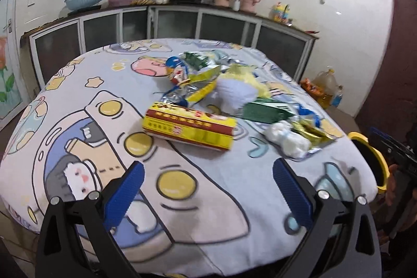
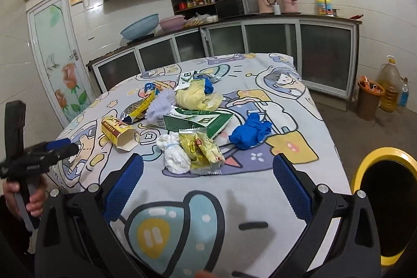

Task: Collect trash
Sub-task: 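Grasp the yellow-red box with the left tool while the right tool grasps the blue glove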

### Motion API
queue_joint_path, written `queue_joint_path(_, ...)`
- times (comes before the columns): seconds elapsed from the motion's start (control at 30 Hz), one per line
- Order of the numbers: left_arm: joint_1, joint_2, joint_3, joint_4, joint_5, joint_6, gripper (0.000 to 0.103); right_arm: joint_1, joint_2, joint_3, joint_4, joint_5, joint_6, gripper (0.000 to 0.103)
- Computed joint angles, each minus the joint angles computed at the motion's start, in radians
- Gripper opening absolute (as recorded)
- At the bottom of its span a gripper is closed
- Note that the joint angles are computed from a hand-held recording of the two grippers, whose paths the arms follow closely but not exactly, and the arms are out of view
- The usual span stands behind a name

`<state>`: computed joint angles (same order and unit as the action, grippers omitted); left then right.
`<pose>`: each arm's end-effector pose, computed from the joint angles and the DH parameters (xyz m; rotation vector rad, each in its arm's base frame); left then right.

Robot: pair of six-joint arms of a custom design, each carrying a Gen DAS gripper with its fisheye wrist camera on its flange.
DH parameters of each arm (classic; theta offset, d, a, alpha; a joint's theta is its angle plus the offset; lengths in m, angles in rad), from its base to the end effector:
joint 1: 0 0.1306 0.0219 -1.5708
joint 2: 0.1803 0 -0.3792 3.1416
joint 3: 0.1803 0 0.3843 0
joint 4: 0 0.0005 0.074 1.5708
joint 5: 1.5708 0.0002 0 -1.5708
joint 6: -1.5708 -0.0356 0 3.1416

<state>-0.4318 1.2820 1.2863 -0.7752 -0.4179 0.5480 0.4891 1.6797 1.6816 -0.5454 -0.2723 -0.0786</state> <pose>0.4067 -0.1721 0.4348 -0.3323 2.2368 -0.0266 0.5315 0.2932 0.4386 -0.6005 2.0699 0.6221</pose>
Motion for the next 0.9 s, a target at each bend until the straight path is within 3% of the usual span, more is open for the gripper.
queue_joint_path(0.1,0.039,0.036,0.034,-0.016,0.088,0.009,0.095,0.000,0.046,0.063,-0.058,-0.059,0.051,0.096)
queue_joint_path(0.27,0.094,0.080,0.057,-0.011,0.227,0.098,0.095,-0.002,0.108,0.155,-0.138,-0.107,0.110,0.096)
queue_joint_path(0.47,0.100,0.119,0.096,-0.032,0.193,0.107,0.095,-0.017,0.144,0.203,-0.153,-0.153,0.072,0.096)
queue_joint_path(0.63,0.062,0.210,0.214,-0.152,0.086,0.016,0.095,-0.017,0.150,0.206,-0.153,-0.172,0.076,0.096)
queue_joint_path(0.83,0.075,0.252,0.266,-0.204,0.079,0.045,0.095,-0.026,0.179,0.244,-0.157,-0.162,0.057,0.095)
queue_joint_path(0.9,0.075,0.264,0.281,-0.223,0.054,0.050,0.095,-0.030,0.211,0.298,-0.190,-0.126,0.055,0.095)
